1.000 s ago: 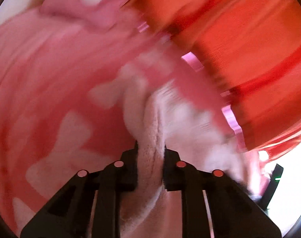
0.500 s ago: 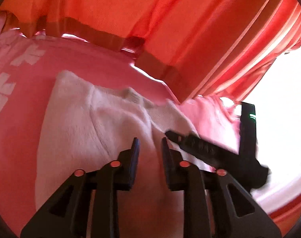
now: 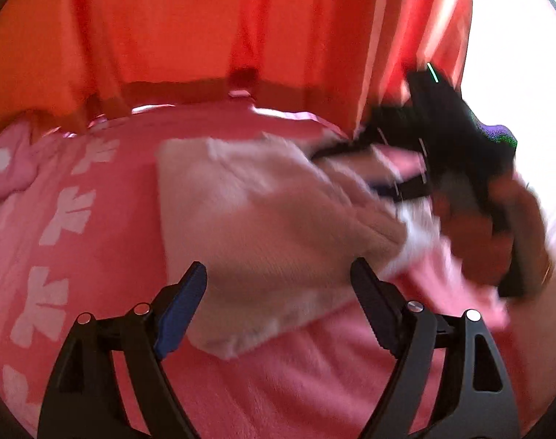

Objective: Fold small clothes

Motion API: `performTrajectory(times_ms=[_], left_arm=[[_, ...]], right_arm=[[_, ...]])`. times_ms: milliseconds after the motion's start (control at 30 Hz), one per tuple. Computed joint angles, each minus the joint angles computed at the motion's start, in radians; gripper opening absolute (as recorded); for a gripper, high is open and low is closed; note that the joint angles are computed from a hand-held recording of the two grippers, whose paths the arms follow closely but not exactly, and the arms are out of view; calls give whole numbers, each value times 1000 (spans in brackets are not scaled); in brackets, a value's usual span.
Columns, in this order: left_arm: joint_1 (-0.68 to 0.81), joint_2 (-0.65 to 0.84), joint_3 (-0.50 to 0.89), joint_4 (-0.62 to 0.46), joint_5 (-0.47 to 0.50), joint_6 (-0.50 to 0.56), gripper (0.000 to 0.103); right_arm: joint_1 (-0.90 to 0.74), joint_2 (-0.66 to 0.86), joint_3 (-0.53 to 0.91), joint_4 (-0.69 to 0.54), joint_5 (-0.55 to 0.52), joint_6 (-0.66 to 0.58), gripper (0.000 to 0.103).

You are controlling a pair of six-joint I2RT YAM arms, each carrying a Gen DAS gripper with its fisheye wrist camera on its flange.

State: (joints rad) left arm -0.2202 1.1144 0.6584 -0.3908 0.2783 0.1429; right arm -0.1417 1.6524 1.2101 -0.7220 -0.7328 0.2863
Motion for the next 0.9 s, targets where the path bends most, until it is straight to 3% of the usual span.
performTrajectory(times_ms=[100,133,167,333,400,533,633,700,733,767,900], left_arm=[[-72,17,-43,46,-96,30,78],[-83,19,-53,64,-117,37,78],[-90,16,-54,73,-127,41,78],[22,-32,-30,77,18,-31,82],[33,1,-22,97,14,-50,85],[-30,140,-11,131,-80,-62,86],[-56,184,-4,131,-81,-75,85],[-29,160,5,116,-29,-77,85],[-3,140,11,100,21,-81,85],[44,113,19,81,116,-85,86],[194,28,13,110,362,-162,94]], right_arm=[[73,65,42,-22,69,0,74],[106,79,51,-2,107,6,56],[125,84,66,4,141,5,20],[26,-122,1,177,24,22,14],[-24,-163,-14,175,117,-41,15],[-60,39,45,-6,358,-52,24],[-119,-44,-18,22,257,-6,31],[-151,-162,-70,42,259,-29,47],[-166,-219,-99,49,248,-36,65],[-182,-278,-129,50,222,-41,72],[-264,-355,-205,-33,12,-101,75]])
